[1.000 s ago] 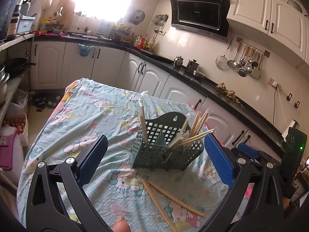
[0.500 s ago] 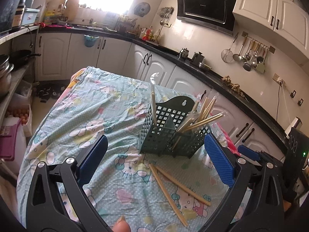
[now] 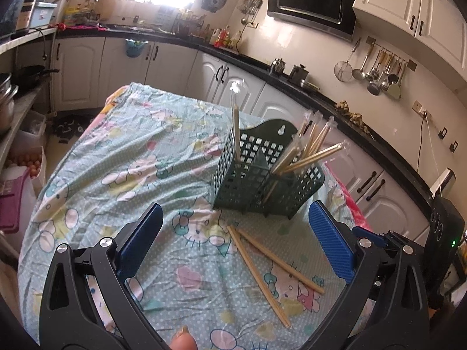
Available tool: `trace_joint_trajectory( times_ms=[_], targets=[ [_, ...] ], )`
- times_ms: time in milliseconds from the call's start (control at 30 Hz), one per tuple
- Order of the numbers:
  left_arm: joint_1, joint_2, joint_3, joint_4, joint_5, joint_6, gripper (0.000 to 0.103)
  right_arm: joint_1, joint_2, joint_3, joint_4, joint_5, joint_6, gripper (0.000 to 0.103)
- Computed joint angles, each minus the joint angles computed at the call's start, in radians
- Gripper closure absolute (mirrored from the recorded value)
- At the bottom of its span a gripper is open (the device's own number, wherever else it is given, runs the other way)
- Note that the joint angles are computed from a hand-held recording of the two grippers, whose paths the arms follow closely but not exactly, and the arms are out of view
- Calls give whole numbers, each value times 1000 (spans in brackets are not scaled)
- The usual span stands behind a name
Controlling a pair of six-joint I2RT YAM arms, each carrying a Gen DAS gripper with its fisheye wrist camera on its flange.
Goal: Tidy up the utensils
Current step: 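Lower both open grippers onto the last loose chopsticks on the cloth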
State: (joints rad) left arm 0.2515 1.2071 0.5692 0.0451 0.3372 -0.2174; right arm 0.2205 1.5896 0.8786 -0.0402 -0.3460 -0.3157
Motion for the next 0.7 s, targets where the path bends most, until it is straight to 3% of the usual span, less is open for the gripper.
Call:
trace_joint_trajectory(
  times_ms=[233,700],
  targets=[
    [-28,72,-19,26,6,2,18,-44,32,-41,-7,5,-27,48],
    [-114,280,0,61,4,20,49,-80,83,-117,28,-2,-88,49]
  ],
)
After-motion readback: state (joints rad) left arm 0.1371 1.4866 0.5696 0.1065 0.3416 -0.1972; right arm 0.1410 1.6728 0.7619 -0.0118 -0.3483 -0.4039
